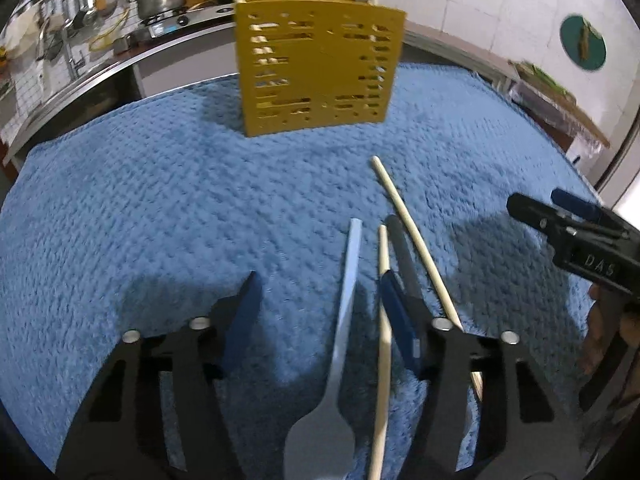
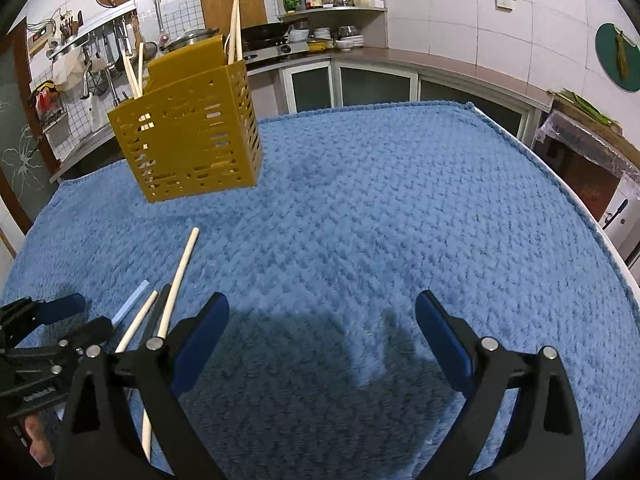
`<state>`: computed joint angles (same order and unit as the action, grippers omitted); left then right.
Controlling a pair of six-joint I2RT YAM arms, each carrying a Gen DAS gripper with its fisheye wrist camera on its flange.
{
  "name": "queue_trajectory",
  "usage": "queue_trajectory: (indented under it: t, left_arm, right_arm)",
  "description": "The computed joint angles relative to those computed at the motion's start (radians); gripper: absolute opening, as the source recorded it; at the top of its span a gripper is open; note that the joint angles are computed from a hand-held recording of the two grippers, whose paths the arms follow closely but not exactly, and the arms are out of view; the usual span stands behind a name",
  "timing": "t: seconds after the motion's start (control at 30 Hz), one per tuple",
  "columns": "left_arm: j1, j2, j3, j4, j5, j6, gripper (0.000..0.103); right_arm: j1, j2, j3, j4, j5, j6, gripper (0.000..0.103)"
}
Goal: Organize utensils
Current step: 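Withdraw both open tools and move them down to the remaining utensils, then grasp the white plastic spoon with the left tool while the right tool grasps a chopstick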
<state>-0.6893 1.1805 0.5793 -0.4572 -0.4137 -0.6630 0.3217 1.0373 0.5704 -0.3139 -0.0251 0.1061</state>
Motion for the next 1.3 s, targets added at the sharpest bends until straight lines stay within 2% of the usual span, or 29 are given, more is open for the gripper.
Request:
queue_trajectory:
  t: [0.07, 0.2, 0.37, 0.4, 0.5, 0.67, 0.8, 1.17, 1.2, 1.27, 1.3]
  left_arm:
    - [0.002, 0.043, 0.021, 0.002, 0.011, 0.017, 0.048]
    - [0.036, 0.118, 0.065, 0.016, 0.043, 0.053, 0.03]
    - [0.078, 0.187, 0.111, 0.038, 0.064, 0.09, 0.023]
    - [0.086, 0.2, 0.12, 0.042, 0.065, 0.09, 0.016]
    - [0.12, 0.2, 0.117, 0.065, 0.095, 0.082, 0.007]
    - [0.168, 0.15, 0.075, 0.094, 0.127, 0.09, 0.006]
    - [0.212, 0.093, 0.048, 0.078, 0.123, 0.095, 0.006]
    - [0.405, 0.02, -0.004, 0.075, 0.146, 0.172, 0.006]
    - [0.419, 0.02, -0.006, 0.08, 0.147, 0.177, 0.006]
    - [0.437, 0.021, -0.012, 0.087, 0.144, 0.185, 0.006]
    - [0.449, 0.029, -0.011, 0.093, 0.142, 0.192, 0.006]
  right_arm:
    - [-0.009, 0.001, 0.002, -0.001, -0.002, -0.006, 0.092]
    - [-0.037, 0.01, 0.009, -0.004, -0.02, -0.006, 0.092]
    - [-0.021, 0.03, 0.013, 0.002, -0.002, -0.004, 0.092]
    - [-0.015, 0.036, 0.015, 0.005, 0.001, -0.001, 0.092]
    - [0.019, 0.058, 0.025, 0.013, 0.022, 0.013, 0.092]
    - [0.072, 0.091, 0.041, 0.026, 0.053, 0.029, 0.092]
    - [0.135, 0.137, 0.072, 0.035, 0.088, 0.045, 0.092]
    - [0.325, 0.351, 0.203, 0.068, 0.196, 0.096, 0.091]
    - [0.334, 0.366, 0.212, 0.067, 0.204, 0.099, 0.089]
    - [0.35, 0.409, 0.24, 0.055, 0.212, 0.108, 0.075]
    - [0.352, 0.425, 0.252, 0.047, 0.206, 0.113, 0.071]
